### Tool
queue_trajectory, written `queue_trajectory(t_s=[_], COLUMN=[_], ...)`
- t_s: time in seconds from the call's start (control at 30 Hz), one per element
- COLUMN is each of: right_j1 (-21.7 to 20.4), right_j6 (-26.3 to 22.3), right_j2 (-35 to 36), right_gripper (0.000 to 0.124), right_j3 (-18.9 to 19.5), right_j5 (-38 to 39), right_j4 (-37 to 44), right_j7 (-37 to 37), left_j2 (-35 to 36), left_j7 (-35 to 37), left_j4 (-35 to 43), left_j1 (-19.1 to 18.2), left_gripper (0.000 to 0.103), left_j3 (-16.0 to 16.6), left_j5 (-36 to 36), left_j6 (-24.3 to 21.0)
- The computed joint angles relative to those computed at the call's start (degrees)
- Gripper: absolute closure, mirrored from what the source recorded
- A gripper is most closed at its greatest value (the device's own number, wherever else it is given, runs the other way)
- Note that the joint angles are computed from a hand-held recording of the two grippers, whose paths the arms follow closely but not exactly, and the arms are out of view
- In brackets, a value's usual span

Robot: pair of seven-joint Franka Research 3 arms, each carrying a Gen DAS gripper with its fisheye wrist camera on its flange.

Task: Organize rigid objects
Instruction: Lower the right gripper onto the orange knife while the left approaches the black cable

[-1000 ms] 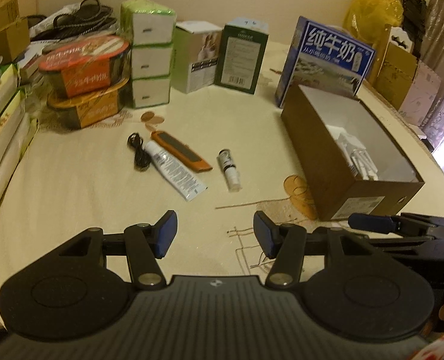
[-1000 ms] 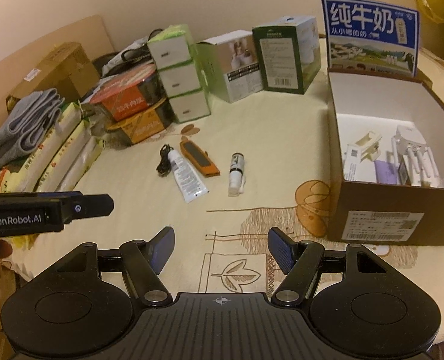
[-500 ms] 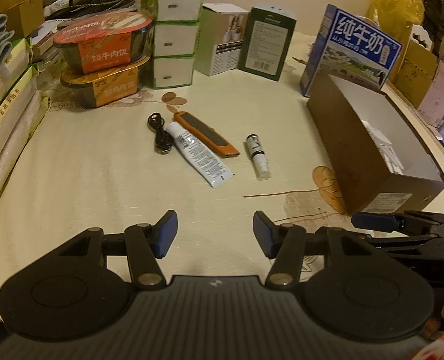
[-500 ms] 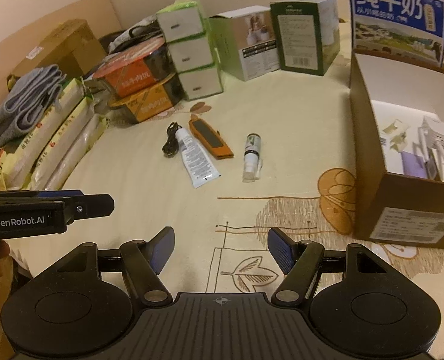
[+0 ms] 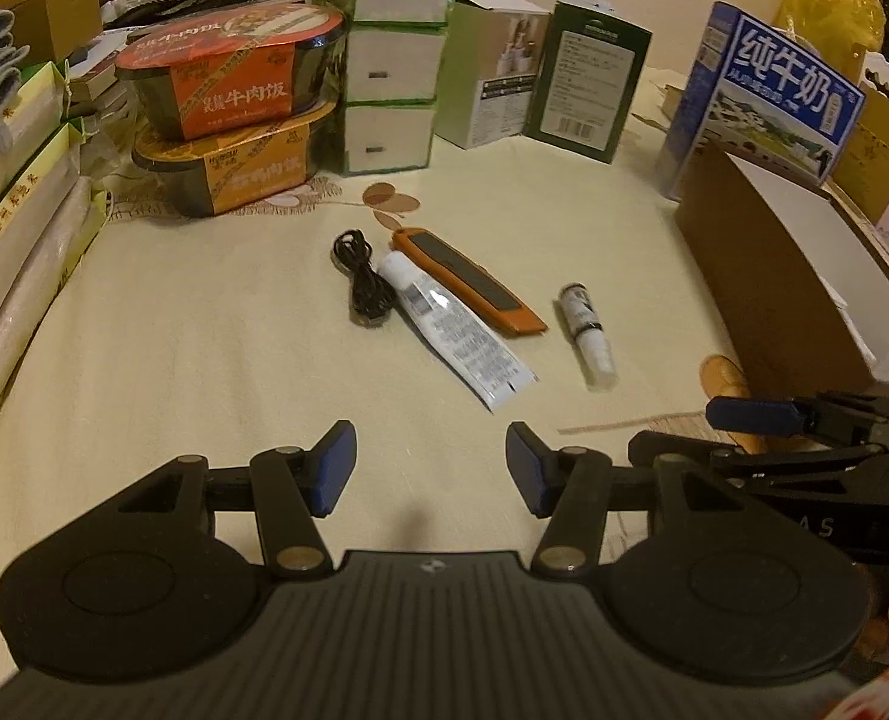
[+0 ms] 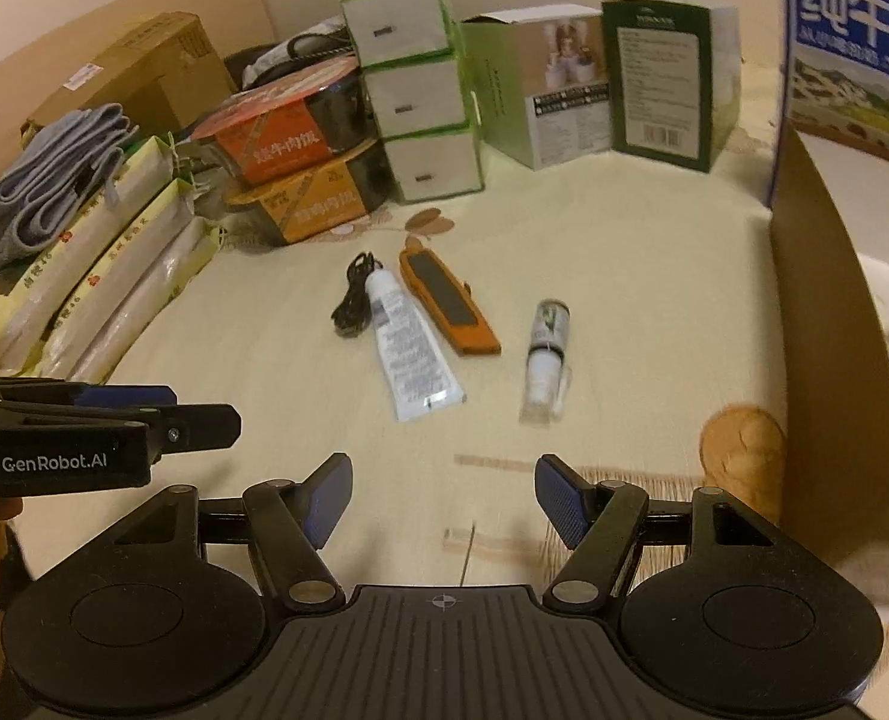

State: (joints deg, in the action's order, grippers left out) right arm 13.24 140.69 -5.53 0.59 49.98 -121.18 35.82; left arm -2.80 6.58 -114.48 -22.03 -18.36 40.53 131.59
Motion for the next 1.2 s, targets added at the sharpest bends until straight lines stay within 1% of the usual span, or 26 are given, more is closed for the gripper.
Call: queue_trajectory(t_s=[0.03, 0.1, 0.17, 0.23, 0.3, 0.4, 0.63, 0.73, 0.87, 0.93, 1.0, 1.13, 1.2], right_j1=[0.17, 0.41, 0.54, 0.54, 0.52, 0.41, 0.10, 0.02, -0.18, -0.35, -0.49, -0.09, -0.03], right_j6=[0.37, 1.01, 1.81, 2.46, 3.12, 4.05, 5.73, 6.06, 6.08, 6.34, 7.14, 6.77, 7.81], right_j2=[0.95, 3.23, 5.71, 8.08, 10.66, 14.58, 22.72, 25.23, 27.54, 28.31, 28.98, 30.52, 30.80], right_gripper=[0.060, 0.067, 0.071, 0.073, 0.075, 0.078, 0.078, 0.079, 0.079, 0.079, 0.079, 0.079, 0.079], right_j3=[0.15, 0.59, 1.27, 1.98, 2.78, 4.00, 6.29, 7.04, 7.88, 8.35, 8.91, 9.04, 9.37], right_j5=[0.29, 1.01, 1.15, 1.36, 0.85, -0.05, -4.95, -7.12, -9.21, -9.56, -9.50, -11.20, -11.53], right_j4=[0.81, 2.79, 5.00, 7.20, 9.67, 13.61, 21.73, 24.02, 26.08, 26.61, 27.05, 28.70, 28.67], right_j7=[-0.39, -1.30, -1.59, -1.90, -1.92, -2.21, -0.11, 0.80, 1.60, 1.52, 0.97, 2.08, 1.64], left_j2=[0.36, 1.15, 2.00, 3.19, 4.40, 6.52, 10.71, 12.50, 14.29, 14.56, 14.65, 14.71, 13.95], left_j7=[0.00, 0.14, 0.02, 0.35, 0.77, 1.29, 2.82, 4.66, 7.70, 8.10, 8.06, 8.98, 8.64], left_j4=[-0.01, 0.17, 0.21, 0.63, 1.11, 2.09, 4.74, 5.90, 6.93, 6.77, 6.44, 6.14, 4.94], left_j1=[0.33, 0.88, 1.48, 2.03, 2.51, 3.23, 4.14, 4.52, 4.80, 4.96, 5.15, 5.12, 5.53], left_gripper=[0.052, 0.052, 0.053, 0.054, 0.058, 0.060, 0.061, 0.064, 0.064, 0.066, 0.071, 0.080, 0.081], left_j3=[0.32, 0.88, 1.50, 2.13, 2.79, 3.94, 6.35, 7.13, 7.95, 8.38, 8.76, 9.16, 9.32], left_j5=[0.54, 1.13, 2.23, 2.93, 3.30, 4.22, 6.55, 6.04, 5.05, 4.79, 4.64, 5.05, 4.42], left_j6=[0.50, 1.14, 2.37, 3.16, 4.08, 5.93, 8.77, 9.58, 10.28, 11.21, 12.32, 11.68, 11.76])
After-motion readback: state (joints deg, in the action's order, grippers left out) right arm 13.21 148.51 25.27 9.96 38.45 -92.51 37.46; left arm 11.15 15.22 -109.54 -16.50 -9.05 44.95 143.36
